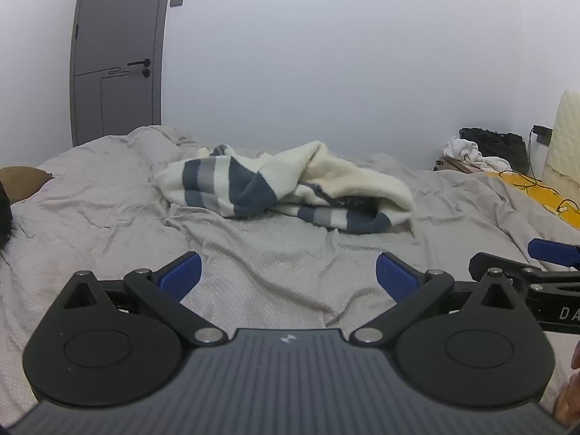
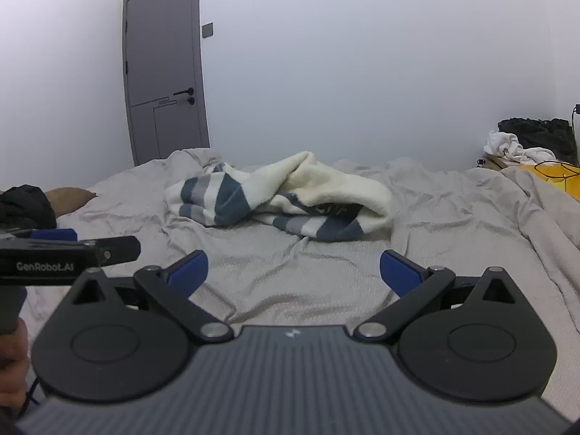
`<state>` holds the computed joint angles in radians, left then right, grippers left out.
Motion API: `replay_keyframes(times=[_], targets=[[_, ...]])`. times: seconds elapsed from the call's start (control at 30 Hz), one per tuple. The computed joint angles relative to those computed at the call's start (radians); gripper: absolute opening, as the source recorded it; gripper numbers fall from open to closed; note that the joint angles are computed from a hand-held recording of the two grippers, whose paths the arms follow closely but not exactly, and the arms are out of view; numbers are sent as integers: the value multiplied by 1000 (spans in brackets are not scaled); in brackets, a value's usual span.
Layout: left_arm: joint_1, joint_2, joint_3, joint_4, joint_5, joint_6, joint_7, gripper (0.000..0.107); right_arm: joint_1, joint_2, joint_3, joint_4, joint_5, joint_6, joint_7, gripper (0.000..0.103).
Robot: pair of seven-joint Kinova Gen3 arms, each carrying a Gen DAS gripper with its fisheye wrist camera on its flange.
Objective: Fold large clothes
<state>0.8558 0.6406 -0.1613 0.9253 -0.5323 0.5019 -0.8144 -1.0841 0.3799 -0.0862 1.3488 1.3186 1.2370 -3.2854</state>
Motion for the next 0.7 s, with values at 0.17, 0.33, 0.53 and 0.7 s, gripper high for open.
replay_keyframes(times=[0.17,0.33,0.53,0.7], targets=[[-5,1,9,-9,5,16,-14,103,4,1,1,-7,-10,-7,11,103],[-5,2,10,-12,8,19,-16,103,5,-2,1,9,-7,-11,-7,103],[-8,0,13,-9,13,15,-19,103,2,-1,-1,3,-7,-3,-5,103],[-7,0,10,-8,13,13,-16,103,2,0,1,8,-4,1,-11,103]])
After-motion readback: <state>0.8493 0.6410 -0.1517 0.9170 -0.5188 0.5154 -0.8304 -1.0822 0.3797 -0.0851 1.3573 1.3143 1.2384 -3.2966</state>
